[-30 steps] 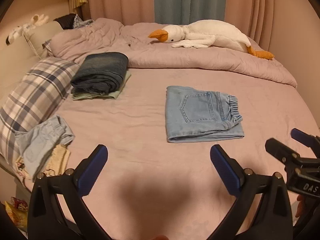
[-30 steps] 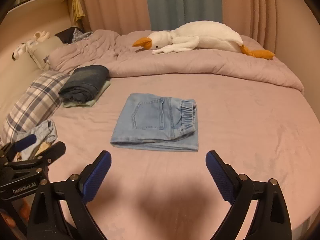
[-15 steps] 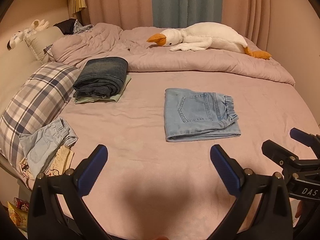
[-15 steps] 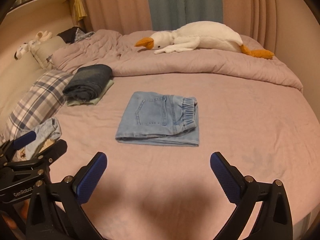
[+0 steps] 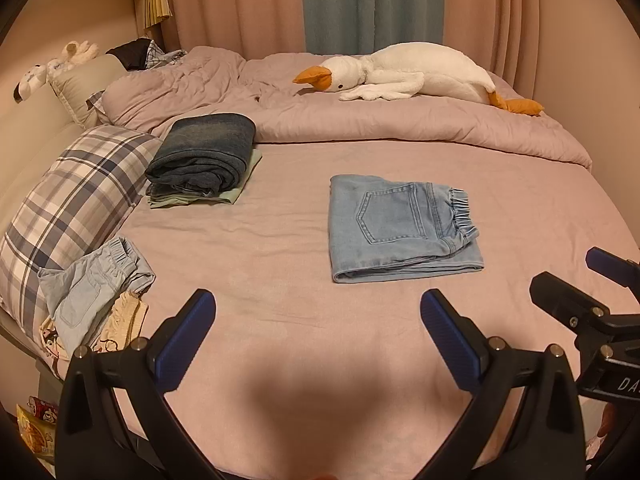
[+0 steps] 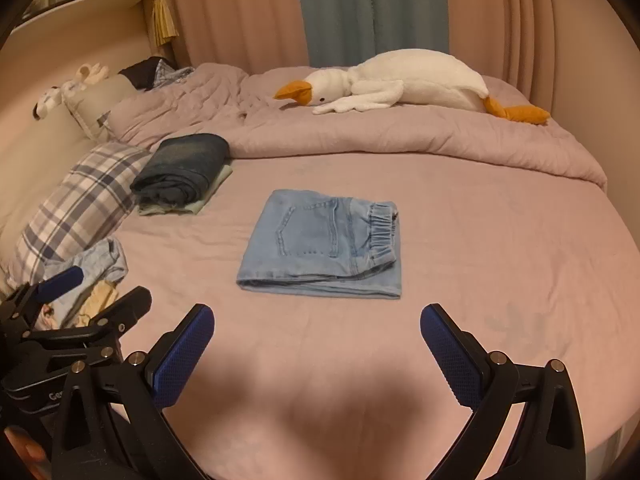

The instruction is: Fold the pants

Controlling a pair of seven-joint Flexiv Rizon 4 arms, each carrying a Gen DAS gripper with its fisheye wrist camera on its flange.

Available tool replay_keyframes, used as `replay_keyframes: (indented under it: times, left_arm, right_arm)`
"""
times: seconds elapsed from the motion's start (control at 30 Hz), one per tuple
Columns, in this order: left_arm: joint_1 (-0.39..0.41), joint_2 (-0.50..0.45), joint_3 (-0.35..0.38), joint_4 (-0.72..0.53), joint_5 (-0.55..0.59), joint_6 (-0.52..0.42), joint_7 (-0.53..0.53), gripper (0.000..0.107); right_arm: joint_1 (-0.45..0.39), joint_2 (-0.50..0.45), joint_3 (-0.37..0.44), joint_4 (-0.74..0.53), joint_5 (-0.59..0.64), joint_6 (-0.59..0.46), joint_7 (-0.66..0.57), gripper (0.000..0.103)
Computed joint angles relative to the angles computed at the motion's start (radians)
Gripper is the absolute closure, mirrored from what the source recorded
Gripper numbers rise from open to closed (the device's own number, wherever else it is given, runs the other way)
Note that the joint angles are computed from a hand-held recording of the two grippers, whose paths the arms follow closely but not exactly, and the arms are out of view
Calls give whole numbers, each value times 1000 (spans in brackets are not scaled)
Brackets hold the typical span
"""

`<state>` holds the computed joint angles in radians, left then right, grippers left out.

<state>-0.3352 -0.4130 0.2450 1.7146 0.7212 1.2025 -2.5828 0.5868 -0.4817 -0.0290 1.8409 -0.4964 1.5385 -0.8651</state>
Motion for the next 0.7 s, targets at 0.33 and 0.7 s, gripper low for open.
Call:
replay_keyframes:
  times: [0.33,0.7]
  left_arm:
    - [10,-9,-1,-2,-15,17,26,4]
    - [5,-17,7,-3,-35,24,40,4]
  right_arm:
    - [-6,-1,9,-5,7,-4,-8,1]
    - [-20,-4,27,-20,18,-13,-23,1]
